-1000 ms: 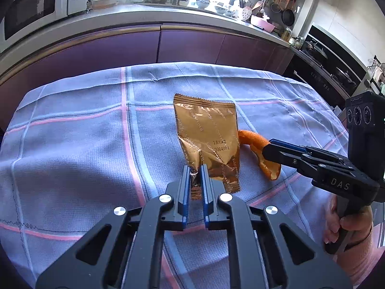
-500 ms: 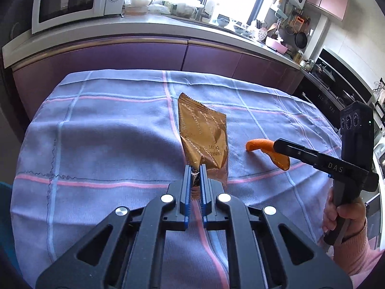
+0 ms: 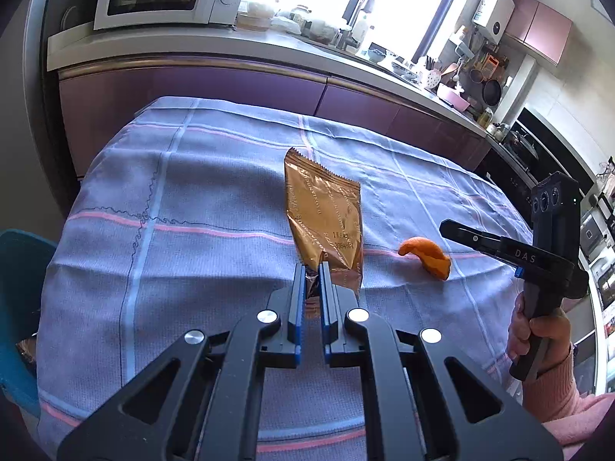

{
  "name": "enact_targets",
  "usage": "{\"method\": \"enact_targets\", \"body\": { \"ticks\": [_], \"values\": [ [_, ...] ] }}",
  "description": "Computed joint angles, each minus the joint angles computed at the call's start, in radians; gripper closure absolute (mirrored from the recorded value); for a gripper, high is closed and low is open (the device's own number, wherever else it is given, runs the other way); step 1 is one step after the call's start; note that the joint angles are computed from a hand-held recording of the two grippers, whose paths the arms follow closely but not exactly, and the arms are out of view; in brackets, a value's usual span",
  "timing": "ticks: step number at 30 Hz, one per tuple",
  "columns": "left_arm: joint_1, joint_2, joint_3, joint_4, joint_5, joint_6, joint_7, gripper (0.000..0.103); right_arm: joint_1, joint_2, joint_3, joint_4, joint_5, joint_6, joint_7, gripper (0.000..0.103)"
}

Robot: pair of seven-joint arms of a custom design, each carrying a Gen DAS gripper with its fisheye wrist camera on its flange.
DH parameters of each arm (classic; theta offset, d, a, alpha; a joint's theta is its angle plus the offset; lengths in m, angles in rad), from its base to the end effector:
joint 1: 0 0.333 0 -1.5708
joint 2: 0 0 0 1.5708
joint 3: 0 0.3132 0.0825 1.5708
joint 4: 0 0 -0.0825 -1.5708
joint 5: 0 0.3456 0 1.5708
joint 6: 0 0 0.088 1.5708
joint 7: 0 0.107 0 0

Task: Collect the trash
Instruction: 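Lift the wrapper and peel and carry both toward the teal bin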

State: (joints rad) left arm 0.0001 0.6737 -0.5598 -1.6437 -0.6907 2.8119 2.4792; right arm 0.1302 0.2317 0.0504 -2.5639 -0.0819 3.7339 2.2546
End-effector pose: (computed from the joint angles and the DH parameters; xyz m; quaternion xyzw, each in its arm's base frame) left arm 0.6357 -0.2739 0.3351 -0.4039 0.8195 -0.4066 0.0004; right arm 0.4752 0.0972 0.3296 -0.4856 0.7481 -0.1471 0.4276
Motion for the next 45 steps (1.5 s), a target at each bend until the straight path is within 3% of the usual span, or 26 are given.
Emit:
{"method": "enact_targets", "body": {
  "ticks": [3, 6, 7, 10, 11, 12, 15, 29, 45],
  "values": [
    [0.02, -0.018, -0.012, -0.039, -0.017, 0.022, 0.021, 0.096, 0.05, -0.007, -0.018, -0.002, 0.09, -0.04, -0.058, 0.093],
    [0.047, -0.025, -0.031, -0.059, -0.042, 0.02, 0.046, 0.096, 0.071, -0.016, -0.022, -0.014, 0.14, -0.06, -0.098, 0.072],
    [0.053, -0.026, -0.036, -0.065, -0.052, 0.02, 0.053, 0.096, 0.089, -0.018, -0.028, -0.015, 0.173, -0.072, -0.123, 0.07],
    [0.07, -0.027, -0.039, -0.072, -0.082, 0.01, 0.071, 0.096, 0.101, -0.017, -0.027, -0.014, 0.213, -0.104, -0.151, 0.072],
    [0.068, -0.026, -0.034, -0.07, -0.087, 0.007, 0.071, 0.096, 0.082, -0.013, -0.015, -0.014, 0.188, -0.107, -0.131, 0.075],
    [0.069, -0.027, -0.032, -0.073, -0.095, 0.005, 0.073, 0.096, 0.074, -0.009, -0.01, -0.012, 0.176, -0.105, -0.124, 0.085],
    [0.075, -0.034, -0.029, -0.084, -0.119, 0.006, 0.088, 0.096, 0.091, -0.009, -0.013, -0.013, 0.198, -0.096, -0.142, 0.088],
    [0.113, -0.109, -0.034, -0.157, -0.309, 0.032, 0.244, 0.096, 0.048, 0.001, 0.036, 0.047, 0.021, -0.06, -0.051, 0.09],
    [0.057, -0.202, 0.1, -0.204, -0.538, -0.011, 0.393, 0.096, 0.011, 0.075, 0.093, 0.186, -0.14, -0.108, 0.03, 0.09]
  ]
}}
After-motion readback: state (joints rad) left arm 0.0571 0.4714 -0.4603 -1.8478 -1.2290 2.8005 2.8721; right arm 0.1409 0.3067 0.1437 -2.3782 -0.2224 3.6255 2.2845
